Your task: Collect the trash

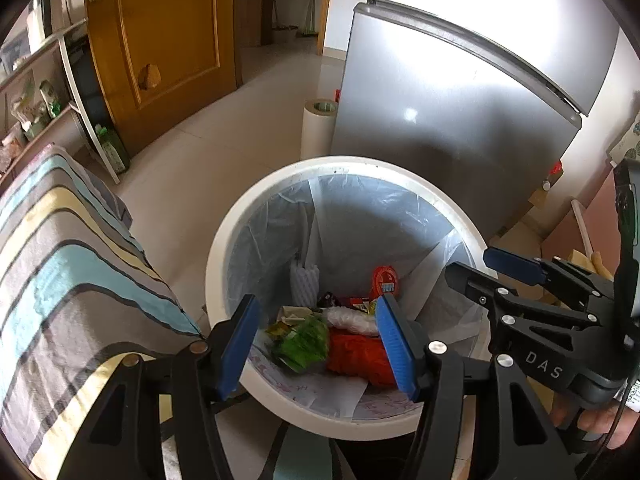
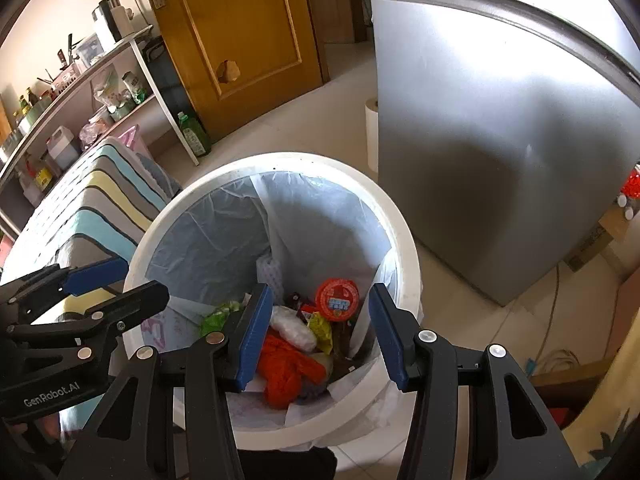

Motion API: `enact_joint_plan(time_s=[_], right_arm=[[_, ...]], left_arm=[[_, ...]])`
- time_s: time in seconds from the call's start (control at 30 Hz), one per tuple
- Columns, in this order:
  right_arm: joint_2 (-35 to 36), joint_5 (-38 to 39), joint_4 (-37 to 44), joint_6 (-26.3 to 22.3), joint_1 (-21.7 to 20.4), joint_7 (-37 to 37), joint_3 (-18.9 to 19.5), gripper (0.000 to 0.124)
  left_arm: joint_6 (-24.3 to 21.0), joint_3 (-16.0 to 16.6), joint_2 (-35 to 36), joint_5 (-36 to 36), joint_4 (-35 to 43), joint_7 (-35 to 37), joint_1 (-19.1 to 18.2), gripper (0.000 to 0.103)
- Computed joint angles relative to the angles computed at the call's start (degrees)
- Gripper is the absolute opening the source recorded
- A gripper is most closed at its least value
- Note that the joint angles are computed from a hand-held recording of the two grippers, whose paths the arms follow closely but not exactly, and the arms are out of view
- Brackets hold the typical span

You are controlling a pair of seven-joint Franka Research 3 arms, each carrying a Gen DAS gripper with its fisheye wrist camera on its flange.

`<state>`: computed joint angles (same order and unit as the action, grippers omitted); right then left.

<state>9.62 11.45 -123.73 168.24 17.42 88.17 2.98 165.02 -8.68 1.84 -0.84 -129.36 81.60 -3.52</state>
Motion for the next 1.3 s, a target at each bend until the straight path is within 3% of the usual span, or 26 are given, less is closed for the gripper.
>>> enact_joint_plan(time_s=[0.23,0.37,0.47,0.57,0.63,0.73,0.8,0.87,0.97,1.1,1.2,1.3], right_arm=[[-3.6,-3.6,-3.9,3.2,1.0,4.3,-1.0,0.051],[-7.3,-13.1,-8.0,6.2,2.2,12.5,-2.4,0.051],[-10.3,-21.6,-11.0,8.2,0.6,20.7,-1.4,0.051],[-13.8,-33.5,-14.0,10.1,-4.4,31.6,2.4,0.051],[-16.1,-40.9,-15.6,10.8,-9.7,38.8,6.8,0.051],[-21.1,-50.1,-18.8,13.2,-20.9,49.6,16.6,0.051],[-24.1,-50.6,-20.9,14.5,-24.5,51.0,20.1,0.051],[-27.5,-49.6,-23.5,15.5,-26.1,51.4,22.3,0.051],[-31.1,-46.9,-26.8,17.3,-25.6,51.1,22.7,0.051],[-37.2,-43.6,-31.1,19.2,-29.4,51.8,28.3,0.051],[-40.0,-40.5,-34.0,21.5,-28.8,51.9,29.3,0.051],[-43.7,-37.0,-36.2,22.7,-30.4,52.1,32.2,0.051]], left_arm=[[3.1,0.5,-4.0,5.1,-3.7,-5.2,-0.3,0.069],[6.4,0.7,-7.6,8.5,-7.4,-8.3,-0.5,0.071],[8.2,0.6,-10.6,11.1,-10.2,-10.8,-0.5,0.074],[9.7,-0.1,-13.8,14.6,-13.0,-13.9,0.5,0.075],[10.3,-2.1,-16.3,18.3,-14.9,-18.0,3.0,0.075],[11.4,-4.0,-19.7,21.6,-17.7,-22.1,5.1,0.075],[11.7,-5.9,-22.2,24.3,-19.4,-25.2,7.2,0.075],[12.4,-5.3,-24.8,24.8,-21.8,-26.7,6.7,0.075],[13.7,-3.7,-28.2,24.0,-25.1,-27.7,5.2,0.078],[13.3,-5.9,-32.1,24.3,-28.0,-30.2,7.1,0.078],[14.5,-5.8,-34.6,24.2,-30.2,-31.1,6.7,0.079],[14.4,-10.0,-37.6,25.0,-31.5,-33.4,10.6,0.080]])
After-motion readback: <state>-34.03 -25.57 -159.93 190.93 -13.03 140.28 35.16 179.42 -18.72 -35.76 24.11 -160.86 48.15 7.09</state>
